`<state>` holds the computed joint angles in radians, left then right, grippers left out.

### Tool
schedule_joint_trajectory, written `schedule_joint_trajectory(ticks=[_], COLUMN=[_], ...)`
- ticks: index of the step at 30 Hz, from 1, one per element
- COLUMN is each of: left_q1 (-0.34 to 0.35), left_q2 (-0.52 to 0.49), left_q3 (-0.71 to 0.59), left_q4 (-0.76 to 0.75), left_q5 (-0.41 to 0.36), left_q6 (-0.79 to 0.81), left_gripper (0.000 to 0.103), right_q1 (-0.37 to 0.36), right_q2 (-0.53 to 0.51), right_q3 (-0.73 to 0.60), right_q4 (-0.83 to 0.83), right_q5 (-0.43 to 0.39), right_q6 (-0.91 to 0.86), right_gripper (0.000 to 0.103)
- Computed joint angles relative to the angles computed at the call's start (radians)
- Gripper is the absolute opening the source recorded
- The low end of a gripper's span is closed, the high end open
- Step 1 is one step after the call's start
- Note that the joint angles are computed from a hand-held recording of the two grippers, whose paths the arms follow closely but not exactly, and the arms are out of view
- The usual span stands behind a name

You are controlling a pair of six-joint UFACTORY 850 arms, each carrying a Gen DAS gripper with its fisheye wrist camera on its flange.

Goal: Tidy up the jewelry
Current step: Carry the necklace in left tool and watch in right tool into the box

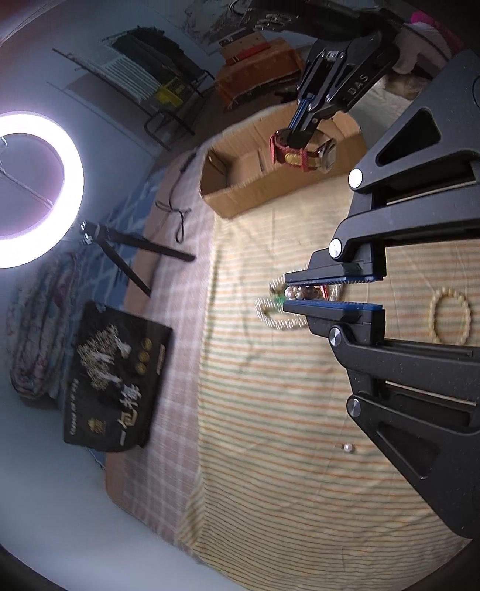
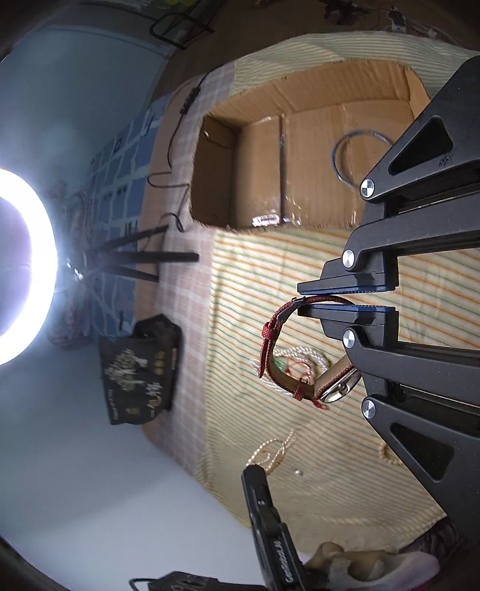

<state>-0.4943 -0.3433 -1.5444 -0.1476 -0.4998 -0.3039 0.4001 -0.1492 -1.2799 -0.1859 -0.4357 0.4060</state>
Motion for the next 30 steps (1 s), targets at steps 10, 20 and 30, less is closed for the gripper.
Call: schedule_joint_trajectory(ticks=[10, 20, 30], left_q1=[-0.055, -0.119, -0.164], left_q2=[-0.020, -0.092, -0.179], left_q3=[-0.068, -0.177, -0.295], left_q4=[-0.044, -0.062, -0.091], left_q5=[0.018, 0.019, -0.004], left_q6=[0.049, 0.071, 0.095], left_gripper=[0.005, 0.005, 0.005], right_q1=[-0.063, -0.138, -0.193], right_q2=[0.065, 0.092, 0.059], right_q3=[0.028, 0.051, 0.022], right_q4=[-0.099, -0.147, -0.112], right_q5=[0.013, 0.001, -0.013], right_q6=[0.103, 0.173, 0.141], right_gripper=[0.003, 0.003, 0.003])
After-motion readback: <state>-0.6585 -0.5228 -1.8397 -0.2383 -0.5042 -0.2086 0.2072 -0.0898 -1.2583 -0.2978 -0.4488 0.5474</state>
